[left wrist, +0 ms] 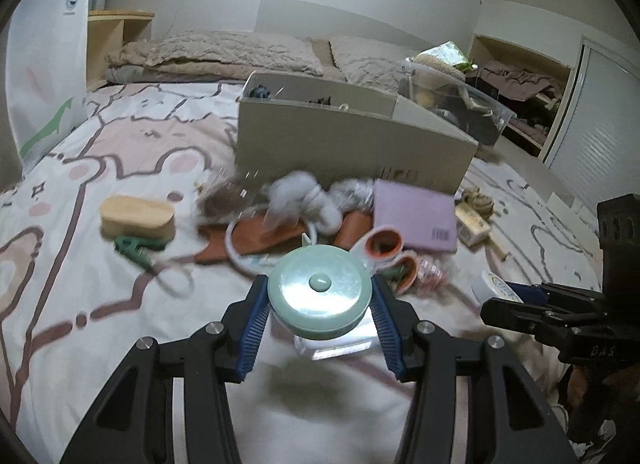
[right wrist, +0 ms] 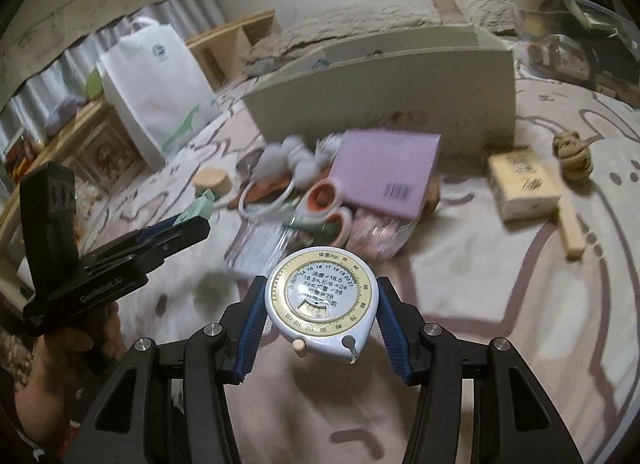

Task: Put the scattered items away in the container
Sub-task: 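Lift and carry both tape measures over the white box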

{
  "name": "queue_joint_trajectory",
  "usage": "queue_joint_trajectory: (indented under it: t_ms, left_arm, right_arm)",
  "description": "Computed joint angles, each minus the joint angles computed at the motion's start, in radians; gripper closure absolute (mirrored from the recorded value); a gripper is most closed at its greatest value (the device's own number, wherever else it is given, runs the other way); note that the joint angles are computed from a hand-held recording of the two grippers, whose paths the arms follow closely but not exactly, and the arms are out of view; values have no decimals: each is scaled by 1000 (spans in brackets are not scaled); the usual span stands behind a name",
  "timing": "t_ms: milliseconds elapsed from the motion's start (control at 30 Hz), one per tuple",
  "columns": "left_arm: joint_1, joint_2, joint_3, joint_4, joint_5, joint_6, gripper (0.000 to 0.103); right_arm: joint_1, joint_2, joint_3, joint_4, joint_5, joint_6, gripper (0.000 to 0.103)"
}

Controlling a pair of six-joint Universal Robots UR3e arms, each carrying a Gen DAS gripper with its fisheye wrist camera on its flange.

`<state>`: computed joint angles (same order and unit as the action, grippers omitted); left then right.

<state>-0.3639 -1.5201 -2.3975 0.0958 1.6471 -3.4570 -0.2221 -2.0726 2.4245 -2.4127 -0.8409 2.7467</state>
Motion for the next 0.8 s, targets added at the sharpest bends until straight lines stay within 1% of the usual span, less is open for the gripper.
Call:
queue_joint_trajectory:
  t_ms: [67,167,367,567,667,800]
  left_arm:
    - [-3,-27,50,-4,-1,6,54]
    - [-9,-74,131,-14,3,19,54]
    - [16,-165,298,-67,-42,33,54]
    - [59,-230,467,-165,-83,55,54]
    - [97,-255,530,-216,-120,63,54]
    - [138,-307,642,-285,-140,86,54]
  right_arm:
    - [-11,20,-25,-15,11,-7,49]
    - [5,78,-69,-88,1,9,49]
    - [14,214,-196,-137,9,44,49]
    - [27,343,-359,-104,7,69,49]
    - [44,429,-472,-76,-6,90,49]
    - [56,529,-607,-35,-16,117,49]
